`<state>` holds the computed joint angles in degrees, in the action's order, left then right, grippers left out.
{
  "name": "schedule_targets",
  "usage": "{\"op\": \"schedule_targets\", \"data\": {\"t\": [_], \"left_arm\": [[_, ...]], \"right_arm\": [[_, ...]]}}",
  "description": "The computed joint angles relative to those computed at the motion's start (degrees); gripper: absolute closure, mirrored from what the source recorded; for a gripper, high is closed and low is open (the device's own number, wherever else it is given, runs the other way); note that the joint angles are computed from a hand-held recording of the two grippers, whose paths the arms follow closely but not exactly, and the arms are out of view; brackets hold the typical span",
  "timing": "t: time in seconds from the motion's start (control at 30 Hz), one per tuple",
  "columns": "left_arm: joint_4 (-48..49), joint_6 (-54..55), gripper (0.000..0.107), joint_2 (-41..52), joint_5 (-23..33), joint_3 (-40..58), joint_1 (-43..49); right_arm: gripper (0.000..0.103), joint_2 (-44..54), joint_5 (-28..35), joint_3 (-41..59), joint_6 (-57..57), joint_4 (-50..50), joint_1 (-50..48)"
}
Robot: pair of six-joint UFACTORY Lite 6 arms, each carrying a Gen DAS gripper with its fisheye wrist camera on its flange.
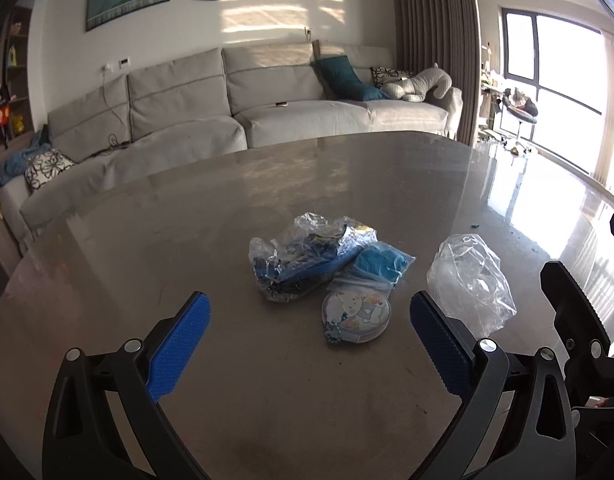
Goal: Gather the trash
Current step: 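Grasp the round cartoon lid with left tool while right tool grasps clear plastic bag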
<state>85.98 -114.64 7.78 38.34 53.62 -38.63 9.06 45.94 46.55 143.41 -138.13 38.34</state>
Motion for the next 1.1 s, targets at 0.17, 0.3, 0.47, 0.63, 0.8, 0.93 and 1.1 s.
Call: {"op": "schedule_targets", "data": {"t": [0.17,0.3,0.47,0.63,0.8,0.93,1.1], "left_arm": [[0.2,0.8,0.009,6.3,-7.6,4.1,4.3],[0.0,0.4,0.009,10.9,-8.6,6.9,5.1],[-3.0,4.0,0.009,14.2,-9.9,10.7,6.5],[-13.2,15.6,0.009,18.7,-12.7,16.7,8.1],[-15.7,19.7,0.051,19.8,-15.9,17.8,9.1],[-6.2,8.3,0.051,16.6,-18.1,13.3,9.5],[-1.2,2.1,0.051,13.6,-14.4,8.9,8.8]], "right_arm": [[0.004,4.4,-1.4,2.9,3.2,-2.5,-1.9],[0.004,7.4,-0.7,4.1,4.9,-3.8,-2.5],[0.004,9.2,-1.3,5.0,7.7,-5.8,-3.7],[0.004,10.3,-0.9,5.3,7.7,-6.0,-3.4],[0.004,10.3,-0.2,4.8,8.4,-6.7,-3.4],[0.004,10.3,-1.0,5.0,8.0,-6.6,-3.4],[0.004,11.8,-1.7,5.7,7.1,-6.4,-2.7]]}}
